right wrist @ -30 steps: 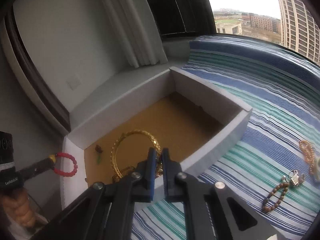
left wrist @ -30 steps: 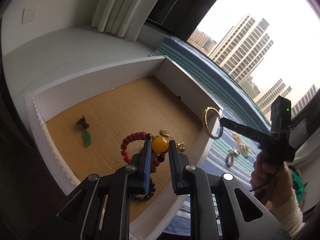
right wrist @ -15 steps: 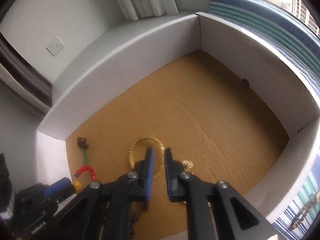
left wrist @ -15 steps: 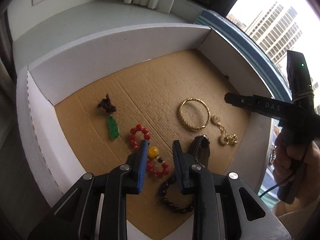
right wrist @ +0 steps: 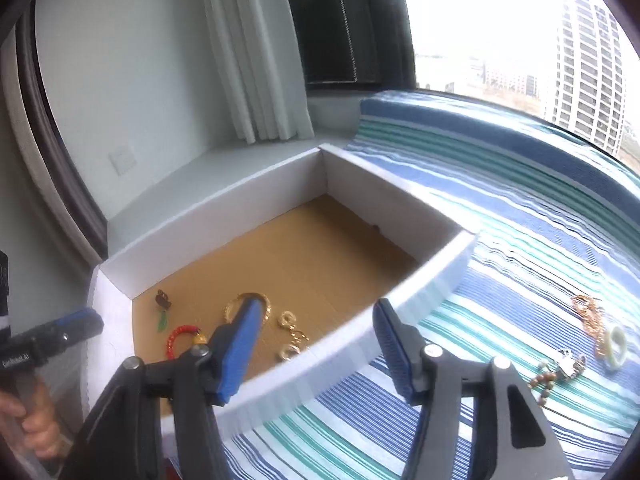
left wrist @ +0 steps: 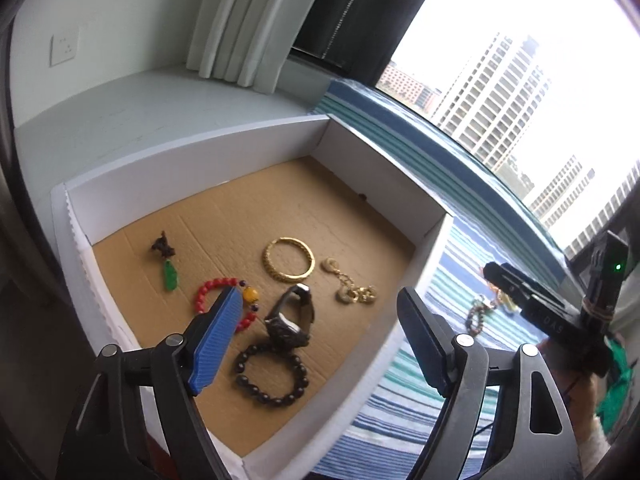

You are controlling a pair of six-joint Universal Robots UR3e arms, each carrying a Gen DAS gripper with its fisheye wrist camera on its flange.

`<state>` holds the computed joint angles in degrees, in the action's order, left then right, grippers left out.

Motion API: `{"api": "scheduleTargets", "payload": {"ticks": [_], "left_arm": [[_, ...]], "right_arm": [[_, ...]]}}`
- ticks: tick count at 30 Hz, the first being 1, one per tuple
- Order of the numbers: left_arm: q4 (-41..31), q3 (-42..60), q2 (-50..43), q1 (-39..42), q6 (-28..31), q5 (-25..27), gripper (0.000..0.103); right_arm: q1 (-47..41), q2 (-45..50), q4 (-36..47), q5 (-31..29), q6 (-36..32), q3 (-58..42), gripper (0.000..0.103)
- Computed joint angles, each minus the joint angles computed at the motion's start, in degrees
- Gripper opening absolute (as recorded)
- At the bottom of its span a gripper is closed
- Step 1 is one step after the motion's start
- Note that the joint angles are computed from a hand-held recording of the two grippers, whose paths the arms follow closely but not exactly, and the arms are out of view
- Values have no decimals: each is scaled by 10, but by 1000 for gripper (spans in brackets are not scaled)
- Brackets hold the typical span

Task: Organize jewelry
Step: 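Move both open tools back over the remaining jewelry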

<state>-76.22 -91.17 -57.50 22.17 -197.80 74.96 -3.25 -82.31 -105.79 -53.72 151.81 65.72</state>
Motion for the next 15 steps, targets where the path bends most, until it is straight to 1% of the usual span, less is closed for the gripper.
{"api": "scheduleTargets", "payload": {"ticks": [1, 3, 4, 6, 8, 10, 11, 12, 13, 15], "left_arm": [[23, 4, -19, -47, -17, 16, 85], [69, 16, -71, -149, -43, 49, 88], [90, 23, -104, -197, -48, 63, 90], [116, 47, -176, -281, -65, 90, 90], [151, 64, -247, -339, -84, 95, 90], [180, 92, -327, -386, -106, 106, 90], [193, 113, -368, -412, -115, 122, 90], [184, 153, -417, -438, -122, 150, 90], [165, 204, -466, -463, -129, 180, 90], [158, 283, -545, -506, -135, 228, 90]], "right_arm": [[-31, -47, -14, 4, -19, 60, 66], [-98, -137, -33, 12, -69, 180, 67], [-132, -173, -24, 13, -98, 223, 67], [-200, -228, 22, 4, -158, 286, 67], [-269, -257, 76, -19, -207, 322, 67], [-342, -286, 94, -34, -236, 368, 67], [-380, -303, 91, -39, -249, 393, 67], [-409, -319, 80, -46, -256, 417, 67], [-451, -334, 78, -49, -282, 438, 67], [-505, -353, 58, -58, -309, 471, 67]]}}
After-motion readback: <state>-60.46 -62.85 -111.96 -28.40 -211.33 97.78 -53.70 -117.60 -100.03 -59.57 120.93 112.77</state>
